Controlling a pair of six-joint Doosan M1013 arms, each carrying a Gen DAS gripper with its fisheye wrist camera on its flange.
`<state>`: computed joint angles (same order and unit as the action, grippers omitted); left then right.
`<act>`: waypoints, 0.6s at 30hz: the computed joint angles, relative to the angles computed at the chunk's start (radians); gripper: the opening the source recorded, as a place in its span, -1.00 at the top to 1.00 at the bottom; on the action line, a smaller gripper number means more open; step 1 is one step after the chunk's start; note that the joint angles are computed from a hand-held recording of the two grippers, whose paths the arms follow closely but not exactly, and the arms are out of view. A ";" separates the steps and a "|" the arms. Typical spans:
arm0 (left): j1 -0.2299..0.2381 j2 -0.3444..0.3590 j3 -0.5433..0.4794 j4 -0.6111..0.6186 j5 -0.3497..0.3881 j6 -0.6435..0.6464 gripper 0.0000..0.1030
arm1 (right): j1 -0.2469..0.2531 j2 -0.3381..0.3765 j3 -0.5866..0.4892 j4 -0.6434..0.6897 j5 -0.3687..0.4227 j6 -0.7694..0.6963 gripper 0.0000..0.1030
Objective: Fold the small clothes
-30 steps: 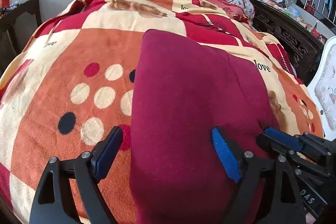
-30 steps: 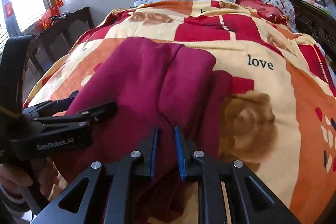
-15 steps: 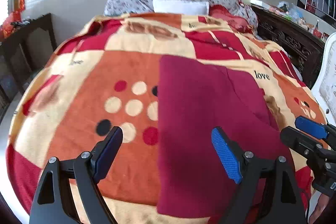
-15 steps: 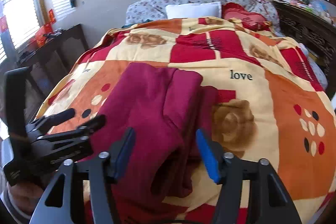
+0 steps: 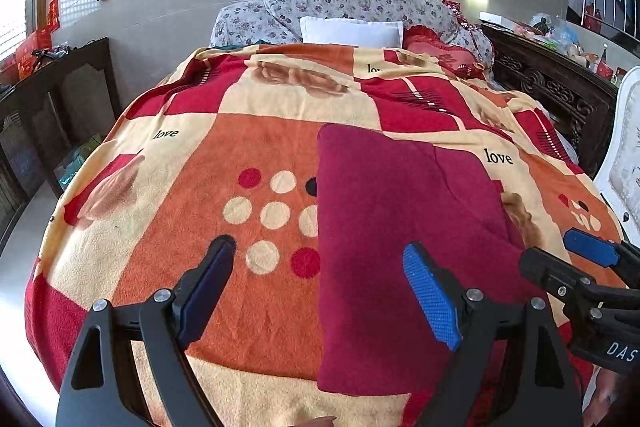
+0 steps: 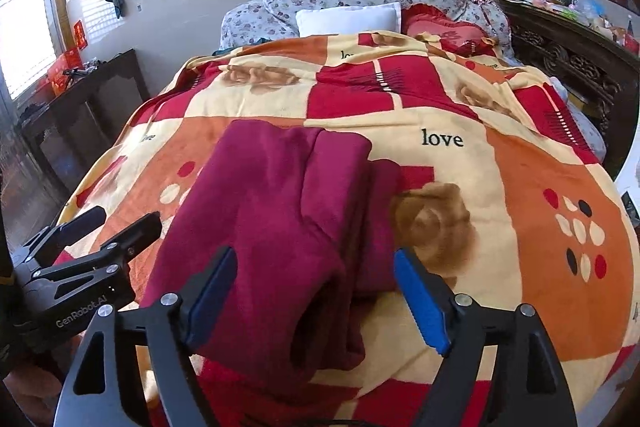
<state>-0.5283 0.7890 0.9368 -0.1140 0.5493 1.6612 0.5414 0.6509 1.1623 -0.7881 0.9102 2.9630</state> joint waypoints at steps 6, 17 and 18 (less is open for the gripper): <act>0.000 0.000 0.000 0.002 -0.001 -0.001 -0.68 | 0.001 0.003 -0.005 0.001 0.009 -0.005 -0.74; -0.001 0.006 -0.007 0.009 0.010 -0.007 -0.68 | -0.005 0.003 0.000 0.018 -0.004 -0.007 -0.76; -0.001 0.006 -0.007 0.008 0.010 -0.006 -0.68 | -0.006 0.003 0.000 0.020 -0.005 -0.008 -0.77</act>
